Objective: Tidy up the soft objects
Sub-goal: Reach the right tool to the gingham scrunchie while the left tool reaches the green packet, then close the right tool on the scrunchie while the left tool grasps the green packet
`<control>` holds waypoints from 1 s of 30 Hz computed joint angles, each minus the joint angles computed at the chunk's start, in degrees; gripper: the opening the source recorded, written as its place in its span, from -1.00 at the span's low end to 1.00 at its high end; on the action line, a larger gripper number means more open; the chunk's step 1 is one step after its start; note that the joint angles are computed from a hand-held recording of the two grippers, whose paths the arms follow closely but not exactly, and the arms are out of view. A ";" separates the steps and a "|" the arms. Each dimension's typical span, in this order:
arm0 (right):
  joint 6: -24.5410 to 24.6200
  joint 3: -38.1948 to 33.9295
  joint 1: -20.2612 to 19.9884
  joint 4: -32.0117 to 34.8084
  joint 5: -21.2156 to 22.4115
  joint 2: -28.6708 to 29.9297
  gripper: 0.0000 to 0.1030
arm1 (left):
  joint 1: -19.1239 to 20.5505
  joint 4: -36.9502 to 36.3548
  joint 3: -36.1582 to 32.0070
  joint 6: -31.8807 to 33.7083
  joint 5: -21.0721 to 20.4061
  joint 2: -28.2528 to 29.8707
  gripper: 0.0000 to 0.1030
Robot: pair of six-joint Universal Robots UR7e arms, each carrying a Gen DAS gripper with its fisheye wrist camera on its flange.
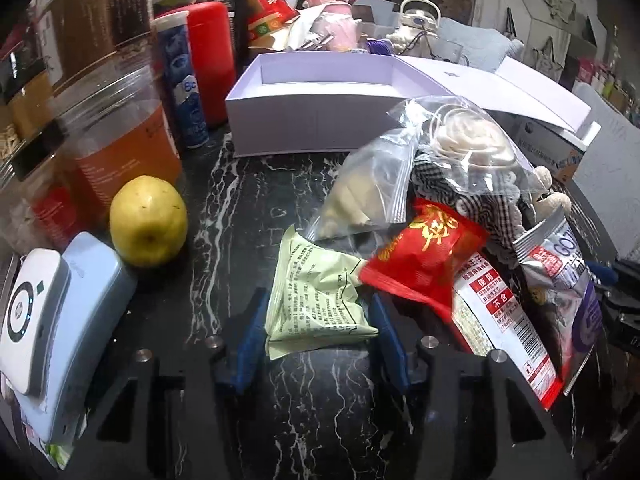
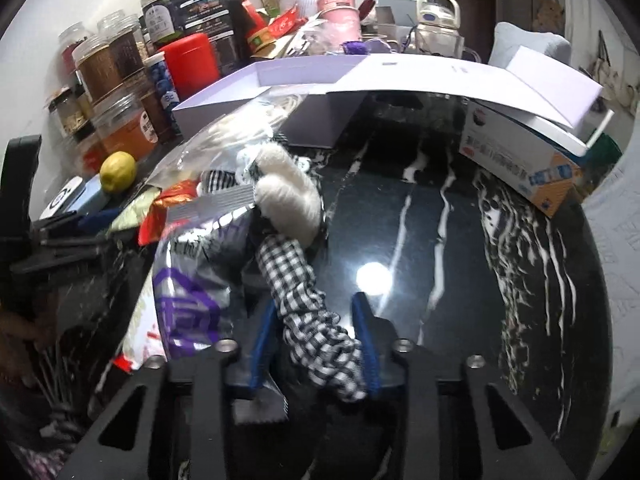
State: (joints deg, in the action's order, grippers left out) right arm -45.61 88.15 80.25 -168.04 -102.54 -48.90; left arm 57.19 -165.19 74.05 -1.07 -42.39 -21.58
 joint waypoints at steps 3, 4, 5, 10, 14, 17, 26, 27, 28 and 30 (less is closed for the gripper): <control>-0.12 1.13 -0.24 -0.86 0.99 -0.54 -0.47 | 0.24 -1.35 1.20 0.48 -2.24 -0.78 -0.06; -0.32 1.35 -0.14 -1.33 0.88 -0.54 -0.48 | 0.22 -1.91 1.54 0.70 -2.49 -0.93 -0.06; -0.56 1.63 -0.06 -1.73 0.91 -0.61 -0.48 | 0.07 -2.74 1.99 1.13 -2.32 -1.05 -0.06; -0.89 2.53 0.14 -2.90 1.18 -1.00 -0.50 | -0.53 -4.77 4.84 1.98 -2.93 -2.55 -0.06; -0.55 2.94 0.34 -3.16 1.02 -1.41 -0.51 | -0.94 -2.42 6.37 0.36 -3.90 -4.12 -0.06; -1.21 3.65 0.59 -3.84 0.03 -1.69 -0.51 | -1.20 -0.53 6.47 0.40 -3.03 -4.20 -0.06; -0.09 3.08 0.66 -3.60 -3.10 -1.05 -0.46 | -0.20 0.75 3.89 0.50 -0.70 -2.00 0.54; 0.15 2.85 0.66 -3.21 -3.37 -0.97 -0.42 | -0.12 2.13 3.19 -0.26 -0.22 -1.79 0.74; 0.23 2.68 0.70 -3.35 -3.81 -0.78 -0.38 | 0.11 3.41 2.51 -1.16 -0.34 -1.64 0.83; 0.37 2.46 0.75 -3.59 -4.15 -0.59 -0.27 | 0.24 3.21 1.96 -0.34 -0.53 -1.36 0.83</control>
State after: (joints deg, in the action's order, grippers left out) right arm -45.24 90.61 80.99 -171.63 -106.70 -49.49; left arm 57.43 -161.98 76.01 -1.41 -42.92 -22.94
